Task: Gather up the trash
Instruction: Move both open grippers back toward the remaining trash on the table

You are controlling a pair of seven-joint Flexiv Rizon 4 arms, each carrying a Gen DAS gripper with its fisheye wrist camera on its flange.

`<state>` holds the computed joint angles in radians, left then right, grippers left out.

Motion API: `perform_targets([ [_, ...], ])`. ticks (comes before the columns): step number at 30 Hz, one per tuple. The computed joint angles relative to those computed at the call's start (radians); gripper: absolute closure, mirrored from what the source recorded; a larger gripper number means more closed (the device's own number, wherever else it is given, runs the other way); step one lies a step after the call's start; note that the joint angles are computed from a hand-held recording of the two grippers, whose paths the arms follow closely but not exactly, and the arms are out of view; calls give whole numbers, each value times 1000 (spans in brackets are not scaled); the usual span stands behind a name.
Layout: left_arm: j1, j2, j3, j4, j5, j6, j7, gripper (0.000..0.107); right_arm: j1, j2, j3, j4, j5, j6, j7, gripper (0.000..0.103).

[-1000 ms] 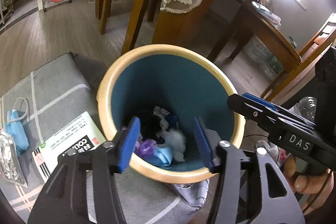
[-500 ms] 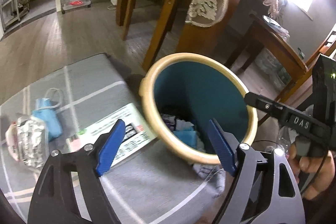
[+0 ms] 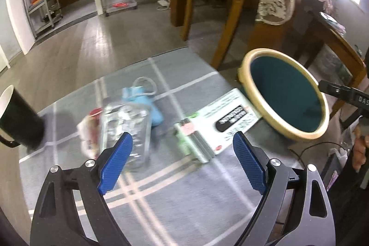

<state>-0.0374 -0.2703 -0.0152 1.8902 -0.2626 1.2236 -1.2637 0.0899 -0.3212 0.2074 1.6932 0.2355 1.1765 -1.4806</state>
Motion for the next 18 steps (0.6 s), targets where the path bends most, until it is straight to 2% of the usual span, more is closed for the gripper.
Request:
perform_targets([
  [4,44,4,-51,24,-100,13,129,20,1,-1,7,-1,10,-4,-6,28],
  [9,60,-30,-109,-8,-201,-42,341,20,0,2,7,-1,21,-8,-10,28],
  [14,32,-106,-98,-123,-160,-195,431,20,-7,6,8,-4,42,-13,-7,28],
  [18,10,-177,-76,-228,-101,-286,439,14,-11,9,7,-6,56,-14,-7,28],
])
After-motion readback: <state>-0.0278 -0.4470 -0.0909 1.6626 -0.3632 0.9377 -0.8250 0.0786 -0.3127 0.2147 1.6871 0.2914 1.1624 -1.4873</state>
